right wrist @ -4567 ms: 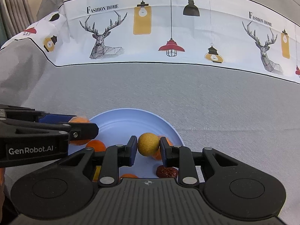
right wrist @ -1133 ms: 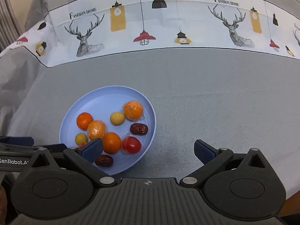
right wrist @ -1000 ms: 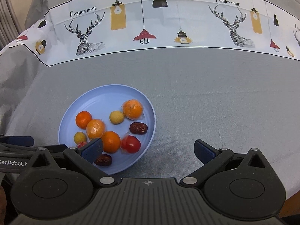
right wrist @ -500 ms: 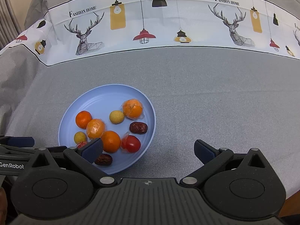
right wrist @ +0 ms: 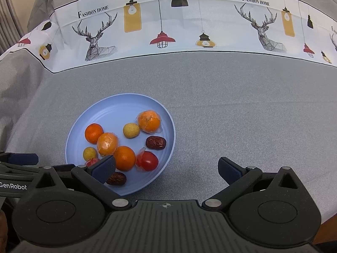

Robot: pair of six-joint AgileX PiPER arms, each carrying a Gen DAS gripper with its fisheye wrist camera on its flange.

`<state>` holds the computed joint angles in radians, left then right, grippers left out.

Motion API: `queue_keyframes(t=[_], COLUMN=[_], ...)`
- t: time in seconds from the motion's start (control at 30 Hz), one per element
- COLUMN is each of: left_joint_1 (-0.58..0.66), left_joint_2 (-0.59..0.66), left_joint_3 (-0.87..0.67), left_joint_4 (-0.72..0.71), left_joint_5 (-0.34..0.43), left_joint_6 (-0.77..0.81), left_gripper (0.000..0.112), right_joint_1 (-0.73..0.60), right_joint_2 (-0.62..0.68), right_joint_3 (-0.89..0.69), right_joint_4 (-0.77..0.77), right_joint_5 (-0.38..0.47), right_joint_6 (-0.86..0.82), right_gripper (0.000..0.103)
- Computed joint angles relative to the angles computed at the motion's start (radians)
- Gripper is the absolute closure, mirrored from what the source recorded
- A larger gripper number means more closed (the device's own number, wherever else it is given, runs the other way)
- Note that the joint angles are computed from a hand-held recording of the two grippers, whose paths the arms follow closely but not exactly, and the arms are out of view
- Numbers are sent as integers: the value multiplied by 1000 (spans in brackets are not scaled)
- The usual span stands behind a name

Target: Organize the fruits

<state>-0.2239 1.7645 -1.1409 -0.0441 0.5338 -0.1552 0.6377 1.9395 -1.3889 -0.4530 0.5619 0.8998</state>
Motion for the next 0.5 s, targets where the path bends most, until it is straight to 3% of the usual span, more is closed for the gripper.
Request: queue_keyframes(t=[0.5], left_joint_1=[-2], left_joint_2=[0], left_joint_3=[2], left_joint_4=[9], left_joint_5=[0], left_joint_6=[-5], left_gripper=[10], right_joint_1=[2], right_joint_2=[5], right_joint_3=[-4], right_joint_4=[5], right_joint_5=[6], right_joint_6=[-5], right_gripper=[1])
